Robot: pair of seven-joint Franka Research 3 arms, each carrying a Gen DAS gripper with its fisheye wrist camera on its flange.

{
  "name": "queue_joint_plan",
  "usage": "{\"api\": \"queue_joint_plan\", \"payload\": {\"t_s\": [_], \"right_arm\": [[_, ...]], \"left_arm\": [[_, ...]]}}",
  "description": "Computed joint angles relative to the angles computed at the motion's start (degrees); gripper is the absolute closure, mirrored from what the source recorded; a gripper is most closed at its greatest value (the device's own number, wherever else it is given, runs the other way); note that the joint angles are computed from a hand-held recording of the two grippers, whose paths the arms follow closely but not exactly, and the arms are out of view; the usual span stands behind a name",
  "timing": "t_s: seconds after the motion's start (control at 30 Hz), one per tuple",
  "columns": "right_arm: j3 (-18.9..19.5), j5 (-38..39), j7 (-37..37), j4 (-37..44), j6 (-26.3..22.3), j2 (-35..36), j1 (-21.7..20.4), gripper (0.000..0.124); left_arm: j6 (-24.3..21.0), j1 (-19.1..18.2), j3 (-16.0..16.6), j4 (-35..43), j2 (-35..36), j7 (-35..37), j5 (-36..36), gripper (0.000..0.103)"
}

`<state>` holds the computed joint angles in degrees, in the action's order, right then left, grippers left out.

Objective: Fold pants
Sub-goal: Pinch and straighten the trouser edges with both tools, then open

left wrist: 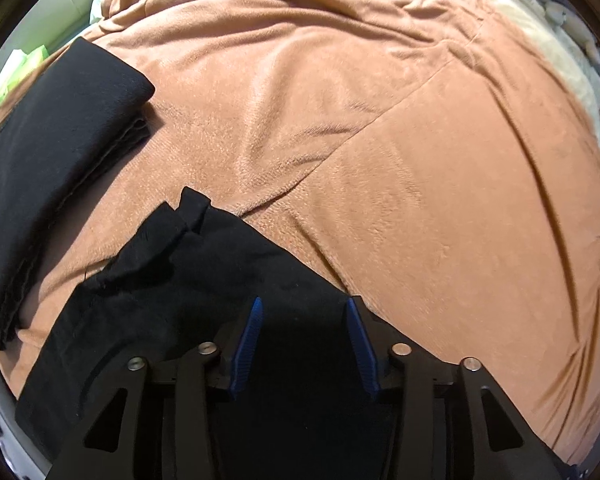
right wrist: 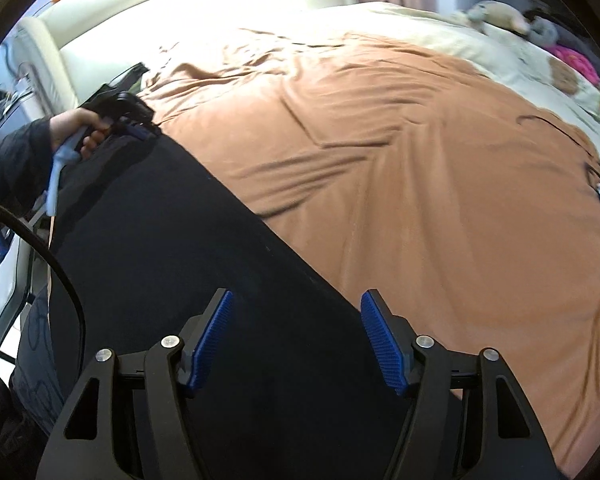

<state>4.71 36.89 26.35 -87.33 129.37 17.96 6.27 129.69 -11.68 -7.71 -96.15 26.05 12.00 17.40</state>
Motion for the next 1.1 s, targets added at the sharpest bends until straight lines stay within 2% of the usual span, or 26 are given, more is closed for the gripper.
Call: {"api": "queue_joint_plan", "payload": {"t_s": [0.13,0.33,0.37,0.4,0.43,0.47,0.5,0.6,0.7,0.93,1.1], "right_arm": [[0.82,-1.82,0.33,5.61,-2.58,4.58,0.92,0.066],[1.09,-7.60,2.86,14.81,-6.68,11.75,3.12,0.066],[1.06,-8.68,3.65,16.69,-7.30,13.24,3.57,0.071],[1.13,-9.53,4.45,18.73,-8.27,14.73,3.87,0.082],[1.08,-10.63,5.38,20.89,-9.60,16.26,4.22,0.087],[0.93,-11.60,5.95,21.38,-9.42,16.64,4.59,0.097],[0.60,-12.83,6.40,21.11,-8.10,16.75,5.19,0.110],[1.26,-12.88,6.68,20.58,-6.96,16.37,4.72,0.121],[2.45,-10.58,5.41,18.26,-5.15,14.51,3.75,0.123],[2.51,-9.89,3.20,10.13,6.29,10.00,5.43,0.124],[2.27,-10.53,4.35,8.10,9.58,9.26,6.14,0.124]], "left_arm": [[-2.92,-0.13,-0.12,2.33,1.20,1.46,-0.16,0.068],[-0.48,0.84,-0.72,0.69,0.38,2.78,-2.49,0.075],[0.45,1.09,-0.78,-0.08,-0.04,2.91,-2.92,0.075],[1.28,1.24,-0.79,-0.91,-0.49,2.91,-3.21,0.079],[2.70,1.43,-0.72,-2.24,-1.14,2.71,-3.37,0.088],[4.07,1.51,-0.58,-3.46,-1.81,2.24,-3.37,0.093],[5.40,1.33,-0.29,-4.68,-2.54,1.46,-2.80,0.097],[8.19,1.29,-0.04,-7.68,-4.42,0.53,-1.62,0.101],[10.96,1.29,0.15,-10.59,-6.75,-1.01,-0.63,0.102],[11.71,0.54,-0.11,-11.39,-8.99,-3.47,2.06,0.102],[11.59,0.75,-0.25,-10.05,-8.18,-3.26,2.10,0.102]]}}
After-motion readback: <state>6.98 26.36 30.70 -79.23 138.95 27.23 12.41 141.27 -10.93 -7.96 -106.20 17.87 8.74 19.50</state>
